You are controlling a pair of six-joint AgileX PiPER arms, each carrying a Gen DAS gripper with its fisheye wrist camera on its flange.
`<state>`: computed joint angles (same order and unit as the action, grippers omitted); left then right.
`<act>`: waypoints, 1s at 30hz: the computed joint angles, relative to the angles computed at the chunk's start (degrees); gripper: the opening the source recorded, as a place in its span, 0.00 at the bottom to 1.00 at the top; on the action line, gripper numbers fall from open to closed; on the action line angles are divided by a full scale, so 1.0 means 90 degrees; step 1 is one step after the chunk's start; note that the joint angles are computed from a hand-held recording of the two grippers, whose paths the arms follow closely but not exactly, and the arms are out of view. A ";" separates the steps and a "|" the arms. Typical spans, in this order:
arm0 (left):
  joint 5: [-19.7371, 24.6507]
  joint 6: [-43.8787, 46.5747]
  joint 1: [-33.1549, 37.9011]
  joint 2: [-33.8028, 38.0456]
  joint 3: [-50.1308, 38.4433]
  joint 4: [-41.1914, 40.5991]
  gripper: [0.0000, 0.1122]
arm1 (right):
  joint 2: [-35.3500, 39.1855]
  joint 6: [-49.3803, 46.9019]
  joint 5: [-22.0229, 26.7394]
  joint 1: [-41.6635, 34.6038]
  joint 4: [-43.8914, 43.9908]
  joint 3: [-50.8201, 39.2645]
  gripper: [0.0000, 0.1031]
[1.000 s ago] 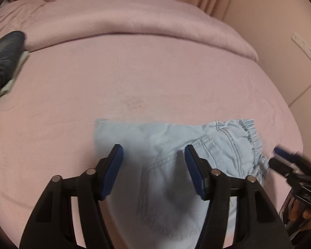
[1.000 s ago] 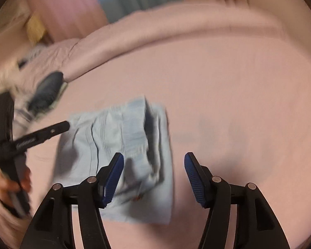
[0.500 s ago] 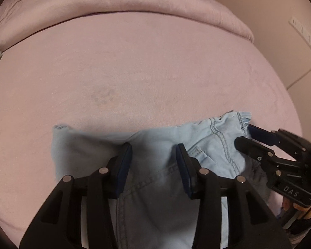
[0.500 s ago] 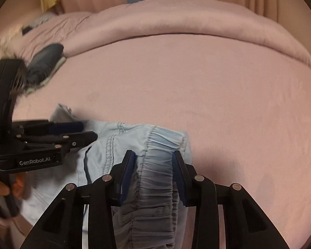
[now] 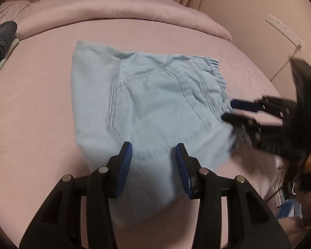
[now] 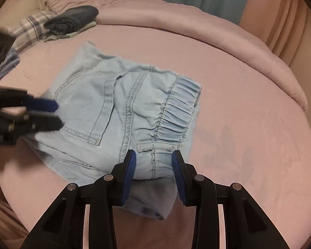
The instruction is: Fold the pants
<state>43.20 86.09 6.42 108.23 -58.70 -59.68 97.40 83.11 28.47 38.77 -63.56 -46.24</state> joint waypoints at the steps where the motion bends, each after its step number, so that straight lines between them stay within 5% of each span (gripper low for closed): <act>1: 0.0199 -0.0107 0.0138 -0.0058 -0.0017 0.0082 0.38 | -0.0123 -0.0578 0.0061 -0.0083 0.0637 -0.0145 0.36; 5: 0.0574 0.0028 0.0836 -0.0342 0.0161 -0.0099 0.39 | -0.0623 -0.2489 -0.0591 -0.0454 0.2337 -0.0622 0.36; 9: 0.0813 -0.0608 0.1145 0.0011 -0.0023 -0.0069 0.37 | 0.0537 -0.5035 -0.1509 -0.0788 0.4531 -0.1946 0.36; 13: 0.1246 -0.1325 0.1155 0.0506 -0.0316 0.0072 0.31 | 0.2317 -0.7457 -0.0499 -0.0931 0.6812 -0.4383 0.33; 16: 0.1019 -0.1164 0.1063 0.0416 -0.0091 -0.0037 0.29 | 0.3205 -0.7559 0.0570 -0.0902 0.6816 -0.5660 0.30; 18: 0.0756 -0.1044 0.0934 0.0280 0.0087 -0.0066 0.29 | 0.3547 -0.7439 0.0803 -0.0940 0.6661 -0.6040 0.30; 22: 0.0267 -0.0841 0.0682 -0.0103 0.0439 0.0019 0.29 | 0.3229 -0.7665 0.0511 -0.1189 0.7311 -0.5583 0.29; 25: 0.0067 -0.0861 0.0572 -0.0393 0.0616 0.0041 0.30 | 0.2269 -0.7289 -0.0316 -0.1122 0.7051 -0.4258 0.30; 30: -0.0539 -0.0837 0.0147 -0.0980 0.0921 -0.0042 0.31 | 0.0520 -0.5211 -0.1157 -0.0915 0.4668 -0.1946 0.30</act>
